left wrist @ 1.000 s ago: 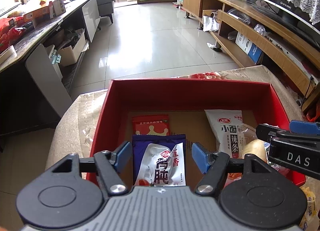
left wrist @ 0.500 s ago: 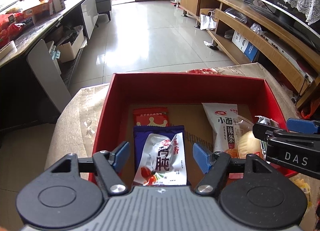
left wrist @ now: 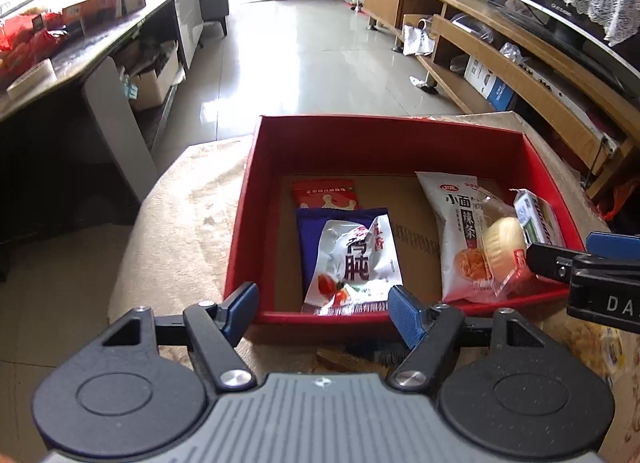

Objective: Organize snacks

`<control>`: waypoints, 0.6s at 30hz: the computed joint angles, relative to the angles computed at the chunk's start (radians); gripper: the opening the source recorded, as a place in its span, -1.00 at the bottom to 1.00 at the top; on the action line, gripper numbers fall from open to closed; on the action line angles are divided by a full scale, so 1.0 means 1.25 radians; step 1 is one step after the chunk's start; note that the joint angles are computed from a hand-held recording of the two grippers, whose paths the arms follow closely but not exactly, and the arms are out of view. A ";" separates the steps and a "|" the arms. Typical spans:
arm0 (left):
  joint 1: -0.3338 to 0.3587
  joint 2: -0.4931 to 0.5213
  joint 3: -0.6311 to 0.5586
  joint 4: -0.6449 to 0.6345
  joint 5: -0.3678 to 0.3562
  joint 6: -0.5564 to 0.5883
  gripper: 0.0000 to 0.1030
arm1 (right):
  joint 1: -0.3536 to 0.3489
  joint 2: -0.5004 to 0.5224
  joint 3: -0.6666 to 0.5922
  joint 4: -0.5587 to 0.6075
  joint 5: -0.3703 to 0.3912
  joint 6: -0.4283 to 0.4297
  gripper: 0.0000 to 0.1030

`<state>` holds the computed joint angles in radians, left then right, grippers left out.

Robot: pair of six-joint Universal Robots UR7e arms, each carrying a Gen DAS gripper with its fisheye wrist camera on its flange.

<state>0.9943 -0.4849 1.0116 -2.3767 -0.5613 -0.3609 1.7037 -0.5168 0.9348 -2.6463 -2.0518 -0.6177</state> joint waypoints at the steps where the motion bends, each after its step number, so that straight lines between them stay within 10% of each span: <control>1: -0.001 -0.008 0.012 -0.005 -0.011 -0.002 0.37 | 0.001 -0.010 0.018 -0.007 0.002 -0.005 0.49; 18: 0.035 -0.022 0.049 0.100 -0.115 -0.090 0.46 | -0.013 -0.100 0.164 0.021 -0.007 0.027 0.55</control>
<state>1.0379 -0.5121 1.0728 -2.2519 -0.7048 -0.4738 1.6873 -0.6415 1.1403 -2.6202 -2.0606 -0.5845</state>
